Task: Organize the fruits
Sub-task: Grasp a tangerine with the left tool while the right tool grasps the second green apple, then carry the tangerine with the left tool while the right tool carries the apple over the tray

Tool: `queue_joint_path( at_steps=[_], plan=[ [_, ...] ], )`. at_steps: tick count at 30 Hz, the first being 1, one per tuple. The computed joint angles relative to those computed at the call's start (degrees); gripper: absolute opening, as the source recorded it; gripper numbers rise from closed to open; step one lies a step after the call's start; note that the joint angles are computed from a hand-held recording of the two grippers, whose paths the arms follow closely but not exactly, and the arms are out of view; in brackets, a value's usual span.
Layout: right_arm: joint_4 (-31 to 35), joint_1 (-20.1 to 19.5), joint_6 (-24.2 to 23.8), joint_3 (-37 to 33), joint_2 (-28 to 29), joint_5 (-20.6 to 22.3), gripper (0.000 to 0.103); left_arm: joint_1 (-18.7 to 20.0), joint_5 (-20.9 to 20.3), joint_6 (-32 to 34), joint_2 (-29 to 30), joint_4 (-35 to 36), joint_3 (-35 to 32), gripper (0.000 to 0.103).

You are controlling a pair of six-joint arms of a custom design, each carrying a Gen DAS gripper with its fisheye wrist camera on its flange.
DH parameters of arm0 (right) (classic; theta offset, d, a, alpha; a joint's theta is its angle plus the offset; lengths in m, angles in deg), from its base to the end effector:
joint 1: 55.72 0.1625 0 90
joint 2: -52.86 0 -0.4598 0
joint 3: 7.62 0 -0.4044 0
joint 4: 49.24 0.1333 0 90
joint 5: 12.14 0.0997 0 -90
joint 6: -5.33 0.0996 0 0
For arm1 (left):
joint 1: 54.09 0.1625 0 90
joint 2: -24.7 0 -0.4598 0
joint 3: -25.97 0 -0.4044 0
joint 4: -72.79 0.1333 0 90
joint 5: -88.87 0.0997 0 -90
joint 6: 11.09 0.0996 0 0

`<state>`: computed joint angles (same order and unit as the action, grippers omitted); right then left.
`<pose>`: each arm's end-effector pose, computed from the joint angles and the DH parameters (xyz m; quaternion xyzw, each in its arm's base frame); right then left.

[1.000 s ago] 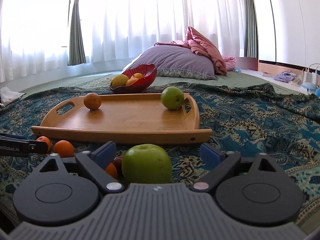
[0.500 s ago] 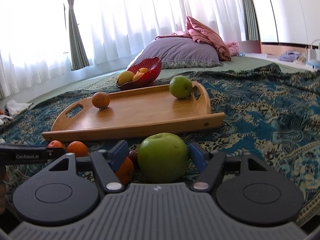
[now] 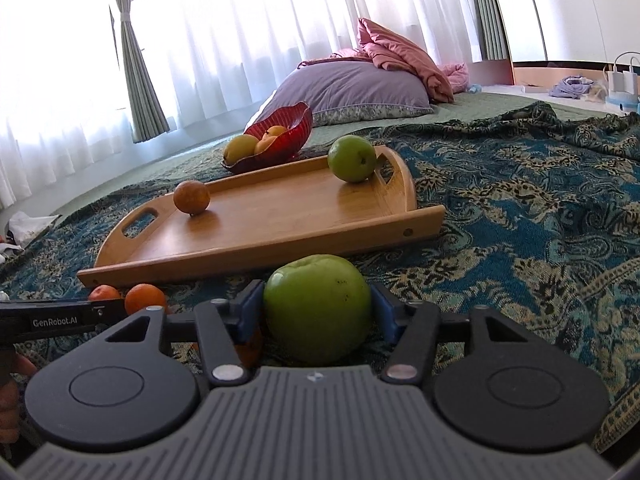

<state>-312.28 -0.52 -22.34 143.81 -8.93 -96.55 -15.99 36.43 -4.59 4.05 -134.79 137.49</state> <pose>-0.0708 -0.3524 0.2509 -0.0140 -0.7463 0.5870 0.3134 -0.3121 -0.4912 -0.1054 0.3845 0.8404 -0.3226 0.2046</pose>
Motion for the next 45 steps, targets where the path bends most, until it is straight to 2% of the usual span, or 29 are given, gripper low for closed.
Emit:
queue_joint_path(
  at_steps=[4, 6, 20, 23, 30, 34, 39, 45],
  plan=[
    [0.98, -0.28, 1.0, -0.14, -0.1, 0.31, 0.062, 0.04, -0.09, 0.51, 0.29, -0.33, -0.23, 0.041],
    [1.37, -0.23, 1.15, -0.39, -0.24, 0.26, 0.062, 0.09, -0.56, 0.91, 0.41, -0.45, -0.34, 0.033],
    [1.96, 0.41, 0.94, -0.86, -0.61, -0.54, 0.06, -0.66, -0.42, 1.36, -0.28, -2.18, 0.36, 0.032],
    [1.41, 1.33, 0.08, -1.09, -0.53, -2.06, 0.06, -0.86, -0.25, 1.34, -0.55, -1.9, 0.17, 0.032],
    [0.45, 2.15, -1.16, -1.61, -1.64, -2.31, 0.06, -1.07, 0.43, 0.29, -0.97, 1.29, -1.44, 0.032],
    [2.26, 3.26, -1.12, -2.78, -3.55, -3.86, 0.06, -0.88, -0.02, -0.87, -1.21, 2.44, -2.55, 0.032],
    [4.36, 4.56, -1.99, -4.5, -5.39, -5.26, 0.06, -1.0, 0.2, 1.49, -0.92, 1.6, -4.17, 0.032],
    [8.58, 6.17, -3.18, -7.38, -7.29, -7.12, 0.06, -0.05, -0.7, 1.42, -0.91, 4.49, -7.51, 0.032]
  ],
)
